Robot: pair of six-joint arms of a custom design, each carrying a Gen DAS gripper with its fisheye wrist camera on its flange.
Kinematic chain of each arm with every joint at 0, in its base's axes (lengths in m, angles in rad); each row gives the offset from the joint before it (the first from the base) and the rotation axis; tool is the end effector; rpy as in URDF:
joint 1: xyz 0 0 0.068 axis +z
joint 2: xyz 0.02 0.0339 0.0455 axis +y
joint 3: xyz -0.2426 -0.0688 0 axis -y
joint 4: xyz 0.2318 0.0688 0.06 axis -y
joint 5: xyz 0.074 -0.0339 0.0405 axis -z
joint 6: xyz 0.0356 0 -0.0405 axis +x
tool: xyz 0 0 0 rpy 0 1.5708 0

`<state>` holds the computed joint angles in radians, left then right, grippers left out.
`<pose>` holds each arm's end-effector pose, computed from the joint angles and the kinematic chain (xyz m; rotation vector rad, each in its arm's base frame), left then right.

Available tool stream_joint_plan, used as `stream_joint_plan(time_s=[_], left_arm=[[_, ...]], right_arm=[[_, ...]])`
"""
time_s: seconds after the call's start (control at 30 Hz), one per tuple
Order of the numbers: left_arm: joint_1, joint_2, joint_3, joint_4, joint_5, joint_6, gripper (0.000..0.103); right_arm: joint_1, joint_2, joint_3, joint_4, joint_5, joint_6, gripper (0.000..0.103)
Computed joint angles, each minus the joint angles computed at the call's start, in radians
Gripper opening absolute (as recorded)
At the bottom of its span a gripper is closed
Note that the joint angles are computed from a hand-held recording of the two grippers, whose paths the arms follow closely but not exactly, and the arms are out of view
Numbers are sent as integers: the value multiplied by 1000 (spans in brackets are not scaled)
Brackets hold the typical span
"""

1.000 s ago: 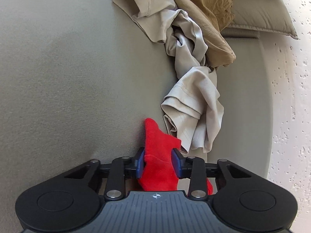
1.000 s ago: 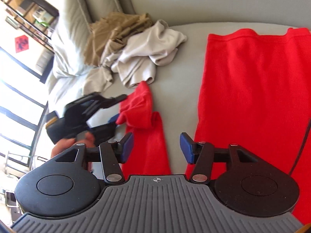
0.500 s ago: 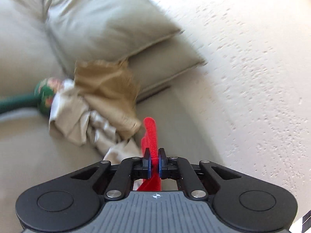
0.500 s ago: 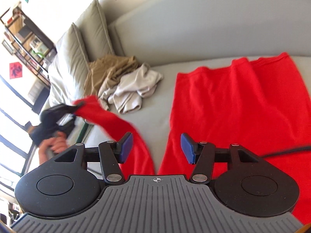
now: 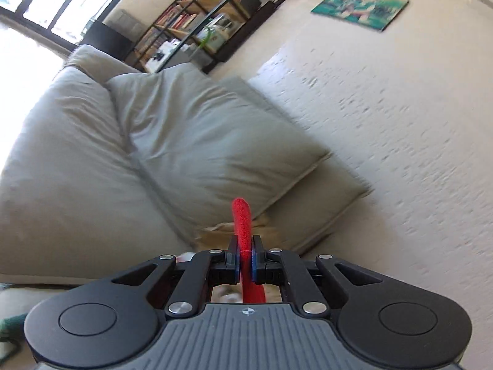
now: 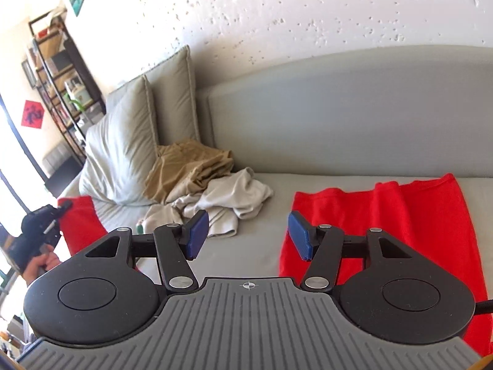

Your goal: Fold clothes

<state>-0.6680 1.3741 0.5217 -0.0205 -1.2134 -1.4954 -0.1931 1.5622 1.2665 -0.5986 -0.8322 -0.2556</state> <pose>0.1980 -0.1137 0.1502 -1.1310 1.4541 0.0087 0.3176 -0.0353 0.2695 -0.4110 2.1908 0.7766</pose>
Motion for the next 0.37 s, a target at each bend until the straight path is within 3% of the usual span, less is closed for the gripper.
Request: stream_joint_plan(time_s=[0.07,0.2,0.23,0.27,0.33,0.37], left_arm=[[71,79,-19,13,75,43,4],[122,174,-116,315,72,242,4],[125,201,-111,329,72,255,6],[129,226,-72,240,77,207,13],[122,287,54,-102,96,-22,47],[119,313,102,-238,107,-121,69]], right_arm=[[7,19,14,-13,3,12,60],[21,57,21,-46,4,21,60],[25,58,16,-51,5,18,60],[28,54,10,-59,5,12,60],[30,48,8,-92,-4,-9,60],[27,44,13,-119,-16,-27,60]])
